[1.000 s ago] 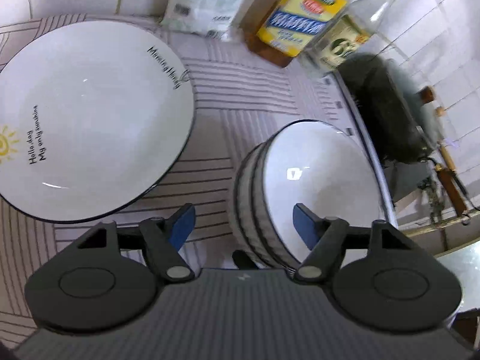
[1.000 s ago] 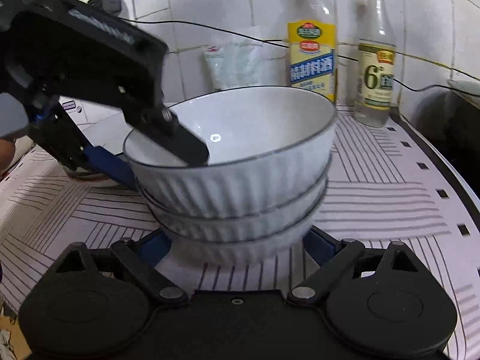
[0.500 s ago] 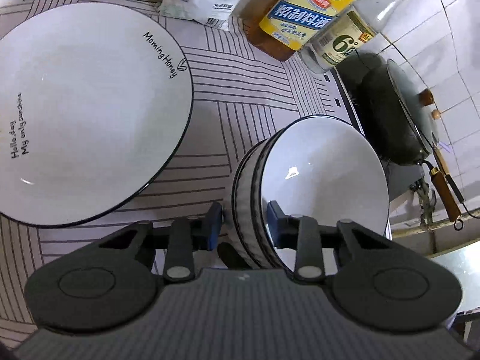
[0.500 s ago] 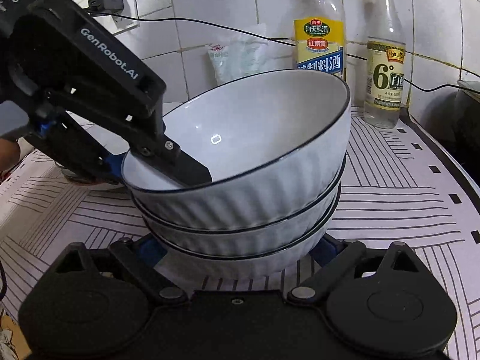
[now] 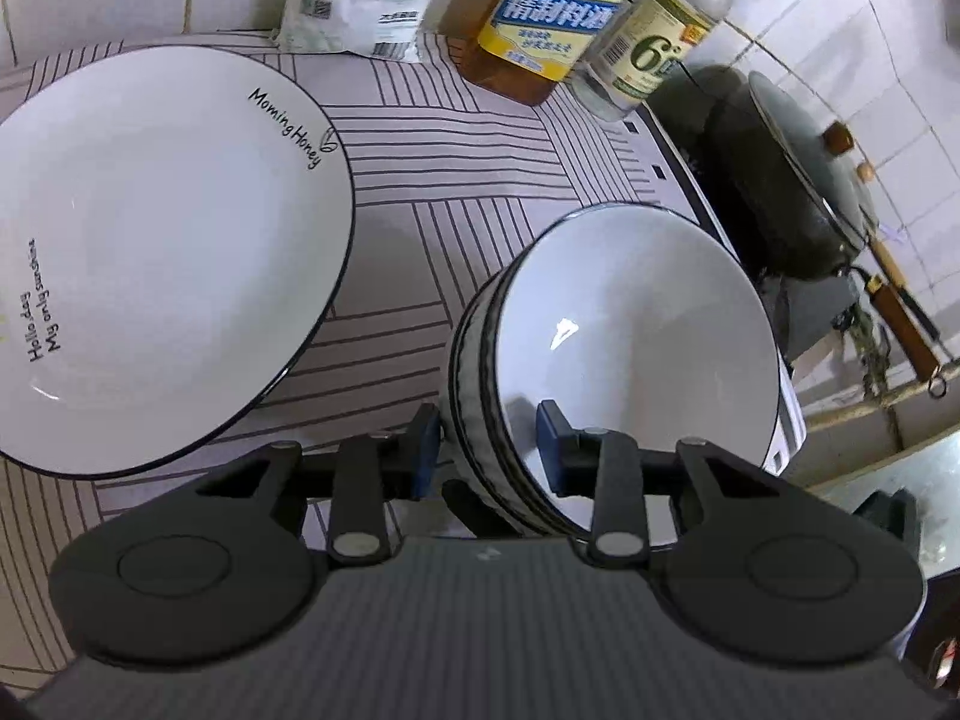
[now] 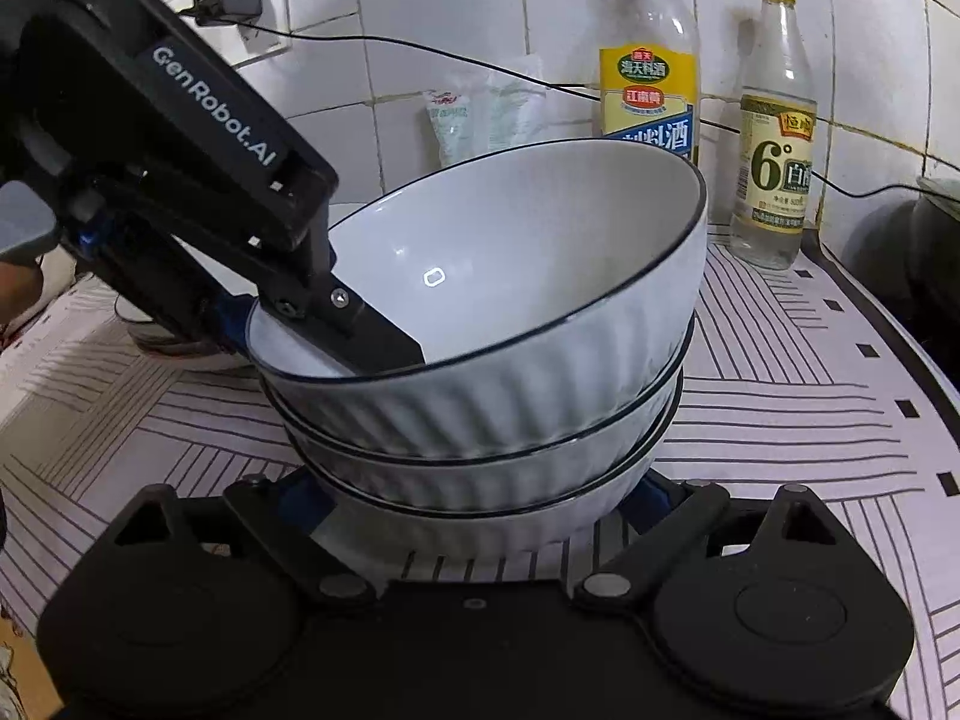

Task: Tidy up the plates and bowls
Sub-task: 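Carry the bowl stack with the left tool and lower it onto the plate stack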

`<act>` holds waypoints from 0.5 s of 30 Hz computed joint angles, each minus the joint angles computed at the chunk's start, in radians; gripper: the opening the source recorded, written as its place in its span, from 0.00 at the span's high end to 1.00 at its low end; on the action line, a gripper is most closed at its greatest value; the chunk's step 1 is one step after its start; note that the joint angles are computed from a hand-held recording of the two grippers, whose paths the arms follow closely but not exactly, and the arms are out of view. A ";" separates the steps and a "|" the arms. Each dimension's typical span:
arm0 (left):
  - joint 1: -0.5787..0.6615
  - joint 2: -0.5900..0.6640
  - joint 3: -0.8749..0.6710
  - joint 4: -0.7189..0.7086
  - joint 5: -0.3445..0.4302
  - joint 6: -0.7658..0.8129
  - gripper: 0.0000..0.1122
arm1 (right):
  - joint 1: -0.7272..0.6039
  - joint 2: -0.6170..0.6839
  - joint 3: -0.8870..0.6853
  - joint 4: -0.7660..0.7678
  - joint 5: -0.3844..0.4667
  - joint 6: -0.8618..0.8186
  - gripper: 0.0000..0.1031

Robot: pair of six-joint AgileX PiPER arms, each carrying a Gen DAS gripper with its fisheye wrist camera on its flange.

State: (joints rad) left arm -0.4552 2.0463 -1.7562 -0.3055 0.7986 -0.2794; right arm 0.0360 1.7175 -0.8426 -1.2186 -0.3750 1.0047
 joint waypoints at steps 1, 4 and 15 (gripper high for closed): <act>-0.005 0.002 -0.007 0.012 0.005 0.008 0.69 | 0.004 -0.003 0.003 0.011 0.007 -0.012 0.06; -0.007 0.007 -0.032 0.022 0.039 0.027 0.69 | 0.012 -0.012 0.010 0.020 0.019 -0.005 0.06; -0.032 -0.077 0.015 0.078 0.080 0.059 0.67 | 0.063 -0.107 0.043 -0.069 0.088 0.110 0.07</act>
